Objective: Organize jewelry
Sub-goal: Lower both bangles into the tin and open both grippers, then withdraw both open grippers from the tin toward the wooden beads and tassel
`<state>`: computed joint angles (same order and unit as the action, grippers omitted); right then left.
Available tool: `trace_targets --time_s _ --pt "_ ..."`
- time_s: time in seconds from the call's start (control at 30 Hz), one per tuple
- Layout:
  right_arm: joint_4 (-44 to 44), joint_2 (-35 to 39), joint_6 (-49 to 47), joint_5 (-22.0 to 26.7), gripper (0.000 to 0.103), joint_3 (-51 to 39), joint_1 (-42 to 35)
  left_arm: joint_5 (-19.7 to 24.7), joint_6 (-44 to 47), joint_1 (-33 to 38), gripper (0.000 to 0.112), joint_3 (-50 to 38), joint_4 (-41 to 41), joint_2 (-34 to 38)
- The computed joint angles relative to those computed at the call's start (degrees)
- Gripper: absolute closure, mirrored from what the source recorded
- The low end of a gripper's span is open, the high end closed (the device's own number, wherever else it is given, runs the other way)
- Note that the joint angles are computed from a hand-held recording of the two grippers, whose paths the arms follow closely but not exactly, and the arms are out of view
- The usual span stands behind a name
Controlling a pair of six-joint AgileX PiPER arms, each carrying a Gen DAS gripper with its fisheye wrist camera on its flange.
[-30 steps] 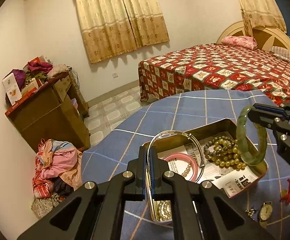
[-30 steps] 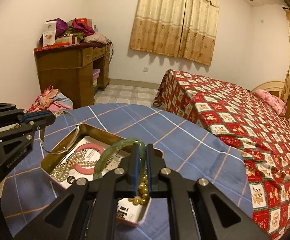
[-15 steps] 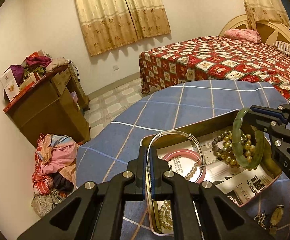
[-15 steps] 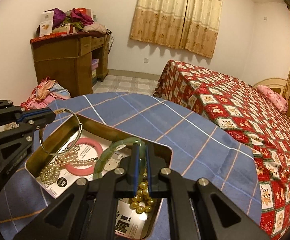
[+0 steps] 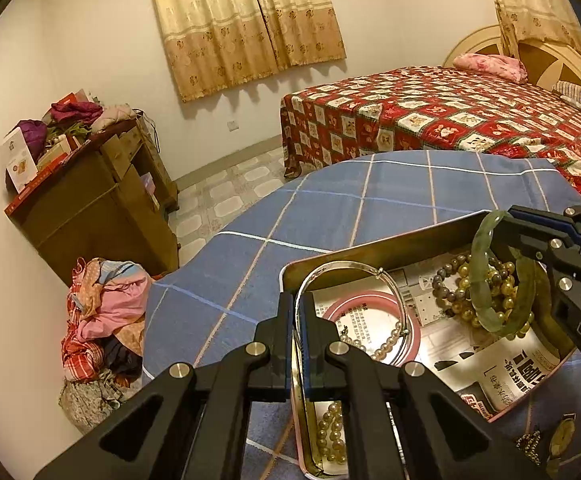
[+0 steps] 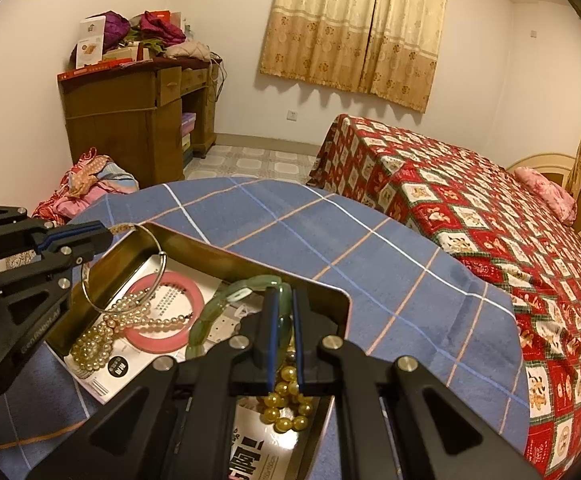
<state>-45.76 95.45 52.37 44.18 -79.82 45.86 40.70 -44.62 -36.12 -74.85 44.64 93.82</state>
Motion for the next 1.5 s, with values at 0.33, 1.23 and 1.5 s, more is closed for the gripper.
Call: trace_targets --time_s 0.33,1.23,1.5 --pt "0.9 -1.8 1.8 -2.0 0.048 3.1 -0.9 2.9 -1.7 -1.3 0.05 0.0 1.6 -0.7" --pt "-6.6 -23.8 33.7 16.2 0.036 31.5 19.8 13.1 -26.2 -26.4 0.029 23.3 4.5 -20.6" --pt "-8.3 -24.7 35.8 17.7 0.031 32.8 20.2 13.3 -27.3 -28.3 0.027 23.0 6.1 -14.3"
